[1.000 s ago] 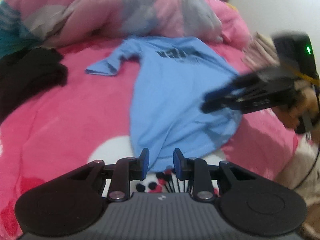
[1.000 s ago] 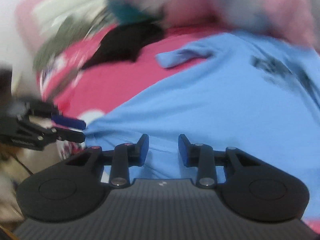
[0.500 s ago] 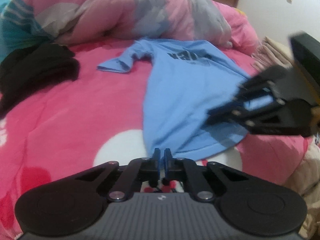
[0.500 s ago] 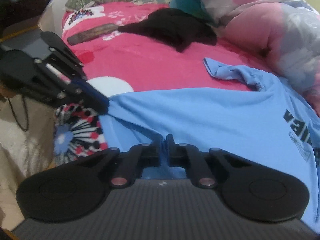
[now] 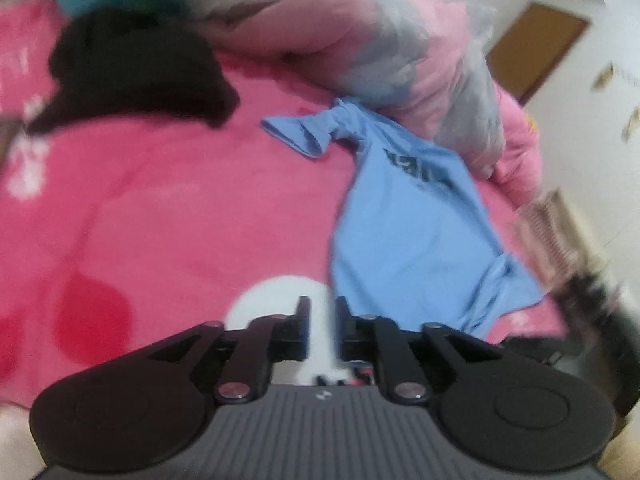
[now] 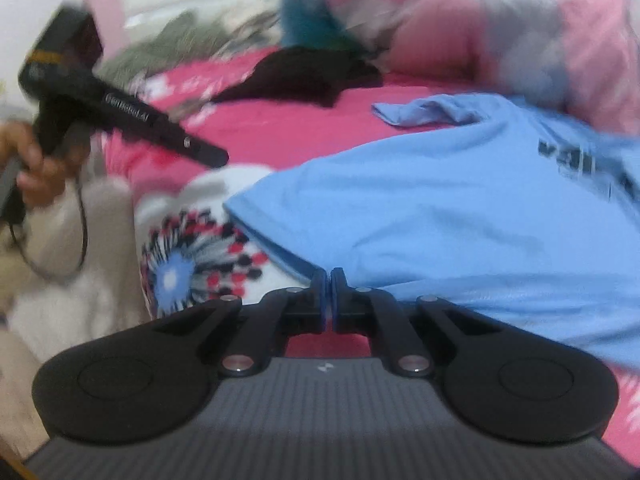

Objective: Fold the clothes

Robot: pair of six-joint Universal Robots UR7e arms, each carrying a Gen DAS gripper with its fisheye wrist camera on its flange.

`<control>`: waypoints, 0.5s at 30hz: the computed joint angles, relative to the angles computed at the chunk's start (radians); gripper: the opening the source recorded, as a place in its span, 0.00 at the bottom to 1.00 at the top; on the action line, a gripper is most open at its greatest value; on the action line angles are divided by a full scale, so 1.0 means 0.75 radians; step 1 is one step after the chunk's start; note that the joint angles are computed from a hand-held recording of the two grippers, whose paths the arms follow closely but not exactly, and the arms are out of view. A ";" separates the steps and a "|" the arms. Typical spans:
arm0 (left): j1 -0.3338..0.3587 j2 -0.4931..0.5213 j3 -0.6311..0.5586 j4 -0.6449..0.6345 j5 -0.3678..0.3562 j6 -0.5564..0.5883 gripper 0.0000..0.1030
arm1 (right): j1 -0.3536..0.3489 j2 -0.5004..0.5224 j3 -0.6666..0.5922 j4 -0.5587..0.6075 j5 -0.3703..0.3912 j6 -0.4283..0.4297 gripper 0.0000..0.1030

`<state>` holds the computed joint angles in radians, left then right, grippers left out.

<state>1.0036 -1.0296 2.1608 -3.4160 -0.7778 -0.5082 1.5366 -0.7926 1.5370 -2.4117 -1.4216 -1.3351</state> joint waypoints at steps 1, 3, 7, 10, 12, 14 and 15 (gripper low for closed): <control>0.013 0.003 -0.009 -0.006 -0.044 -0.006 0.25 | -0.014 -0.008 -0.006 0.040 0.037 0.054 0.05; 0.029 0.014 -0.035 0.020 -0.098 -0.016 0.27 | -0.046 -0.030 -0.032 0.173 0.101 0.131 0.06; 0.036 0.047 -0.095 0.161 -0.107 -0.013 0.25 | -0.086 -0.061 -0.094 0.183 0.143 0.272 0.21; 0.028 0.065 -0.109 0.182 -0.082 0.021 0.25 | -0.085 -0.010 -0.247 0.070 0.125 0.513 0.33; 0.027 0.072 -0.105 0.172 -0.072 0.041 0.22 | -0.072 0.059 -0.397 0.003 0.072 0.757 0.36; 0.033 0.073 -0.096 0.157 -0.081 0.057 0.21 | -0.055 0.147 -0.580 -0.012 -0.011 0.996 0.42; 0.038 0.073 -0.092 0.145 -0.092 0.067 0.21 | -0.044 0.203 -0.693 0.029 -0.068 1.108 0.43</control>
